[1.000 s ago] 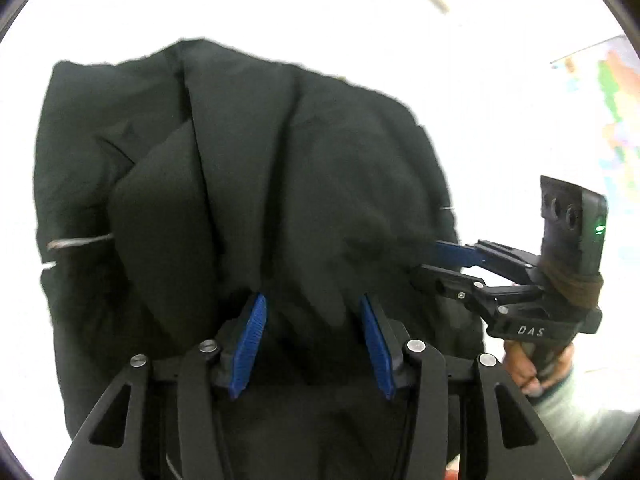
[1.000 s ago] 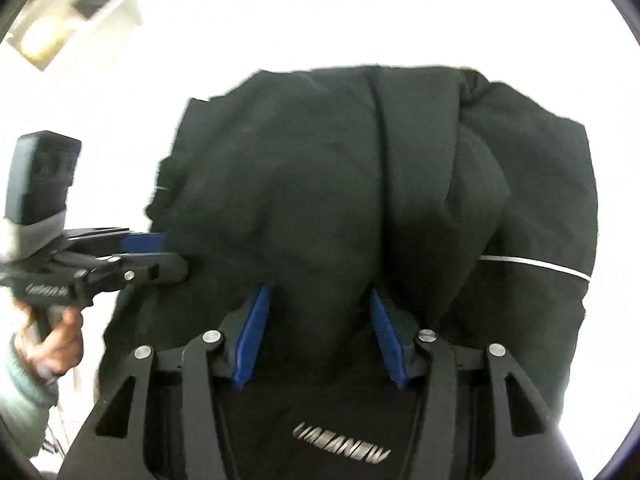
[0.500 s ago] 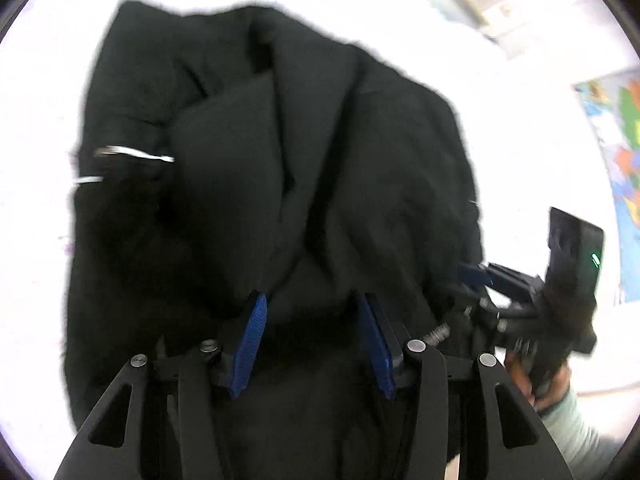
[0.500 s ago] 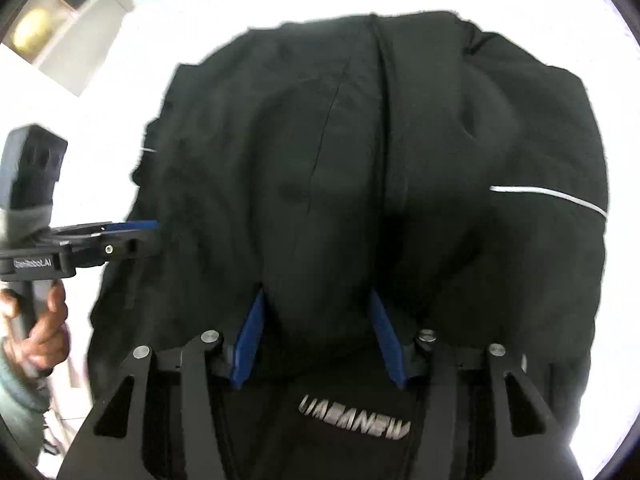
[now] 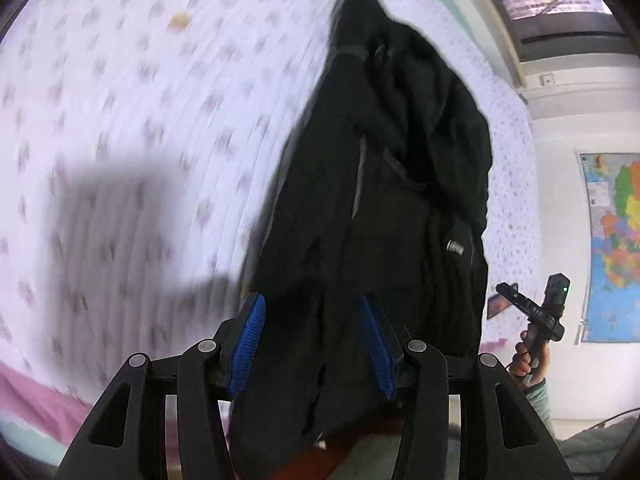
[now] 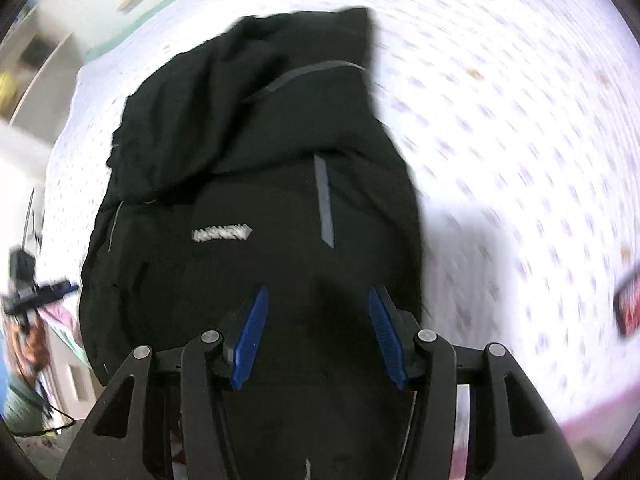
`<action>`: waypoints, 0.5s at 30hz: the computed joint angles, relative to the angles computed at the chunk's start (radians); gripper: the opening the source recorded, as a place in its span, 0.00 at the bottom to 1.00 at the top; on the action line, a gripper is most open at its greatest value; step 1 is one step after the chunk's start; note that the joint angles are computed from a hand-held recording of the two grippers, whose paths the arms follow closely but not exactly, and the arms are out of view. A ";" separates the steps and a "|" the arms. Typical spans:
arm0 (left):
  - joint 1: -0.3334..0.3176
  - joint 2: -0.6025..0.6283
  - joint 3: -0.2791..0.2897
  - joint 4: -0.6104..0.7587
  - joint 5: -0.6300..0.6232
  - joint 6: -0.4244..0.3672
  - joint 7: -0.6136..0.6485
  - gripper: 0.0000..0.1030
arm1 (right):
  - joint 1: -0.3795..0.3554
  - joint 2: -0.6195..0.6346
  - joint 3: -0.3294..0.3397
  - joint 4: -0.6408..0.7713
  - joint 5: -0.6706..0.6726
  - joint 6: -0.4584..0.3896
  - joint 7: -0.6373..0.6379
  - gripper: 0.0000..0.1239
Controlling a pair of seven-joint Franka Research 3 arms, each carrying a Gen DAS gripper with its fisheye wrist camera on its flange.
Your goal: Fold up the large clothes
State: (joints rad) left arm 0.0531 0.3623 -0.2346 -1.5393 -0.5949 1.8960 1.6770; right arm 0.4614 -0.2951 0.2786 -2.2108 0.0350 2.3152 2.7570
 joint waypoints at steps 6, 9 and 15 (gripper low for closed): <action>-0.004 -0.029 0.011 -0.094 0.013 0.038 -0.012 0.49 | 0.016 -0.106 0.025 -0.128 0.080 0.004 0.093 0.45; 0.014 -0.004 -0.002 -0.084 -0.050 -0.003 0.022 0.49 | 0.039 -0.138 0.021 -0.184 0.137 0.039 0.094 0.45; 0.017 0.015 -0.027 -0.050 -0.123 -0.037 0.055 0.50 | 0.078 -0.110 0.021 -0.232 0.230 0.111 0.081 0.44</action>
